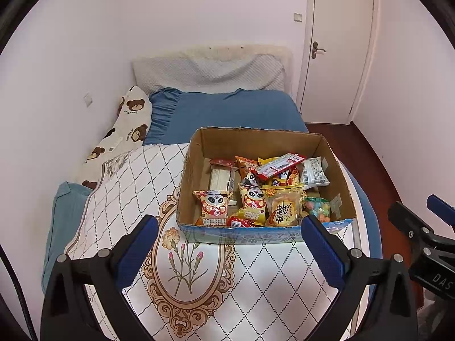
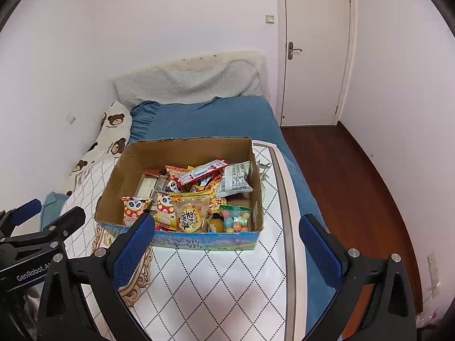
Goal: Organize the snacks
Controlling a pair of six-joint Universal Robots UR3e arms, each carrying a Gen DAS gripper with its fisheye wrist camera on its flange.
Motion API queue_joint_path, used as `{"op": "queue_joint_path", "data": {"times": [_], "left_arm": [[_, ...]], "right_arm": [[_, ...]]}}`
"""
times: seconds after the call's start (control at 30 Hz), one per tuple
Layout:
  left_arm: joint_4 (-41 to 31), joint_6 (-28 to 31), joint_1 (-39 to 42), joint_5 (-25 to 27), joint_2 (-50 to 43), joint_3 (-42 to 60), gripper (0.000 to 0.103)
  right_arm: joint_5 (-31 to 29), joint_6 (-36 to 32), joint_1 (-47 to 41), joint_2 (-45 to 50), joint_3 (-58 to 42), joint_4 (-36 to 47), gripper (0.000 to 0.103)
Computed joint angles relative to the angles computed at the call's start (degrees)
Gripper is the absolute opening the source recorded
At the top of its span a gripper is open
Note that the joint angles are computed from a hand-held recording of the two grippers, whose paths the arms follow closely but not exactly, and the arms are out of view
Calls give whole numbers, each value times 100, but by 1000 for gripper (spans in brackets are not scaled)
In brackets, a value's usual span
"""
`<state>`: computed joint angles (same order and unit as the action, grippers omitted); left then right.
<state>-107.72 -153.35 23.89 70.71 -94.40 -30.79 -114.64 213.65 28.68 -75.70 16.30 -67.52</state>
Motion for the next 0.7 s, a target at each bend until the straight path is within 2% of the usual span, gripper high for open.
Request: {"op": "queue_joint_path", "data": {"times": [0.17,0.5,0.7], "left_arm": [[-18,24,35,-25,45,-59,103],[24,17,37,-34,69,-121,103],[71,11,19,-19,103,-204,103]], "right_arm": [[1,-7,-12,-120,258,-145,103],[-2,26,18,16,31,1,103],[17,59,19,-79,220,-96,103]]}}
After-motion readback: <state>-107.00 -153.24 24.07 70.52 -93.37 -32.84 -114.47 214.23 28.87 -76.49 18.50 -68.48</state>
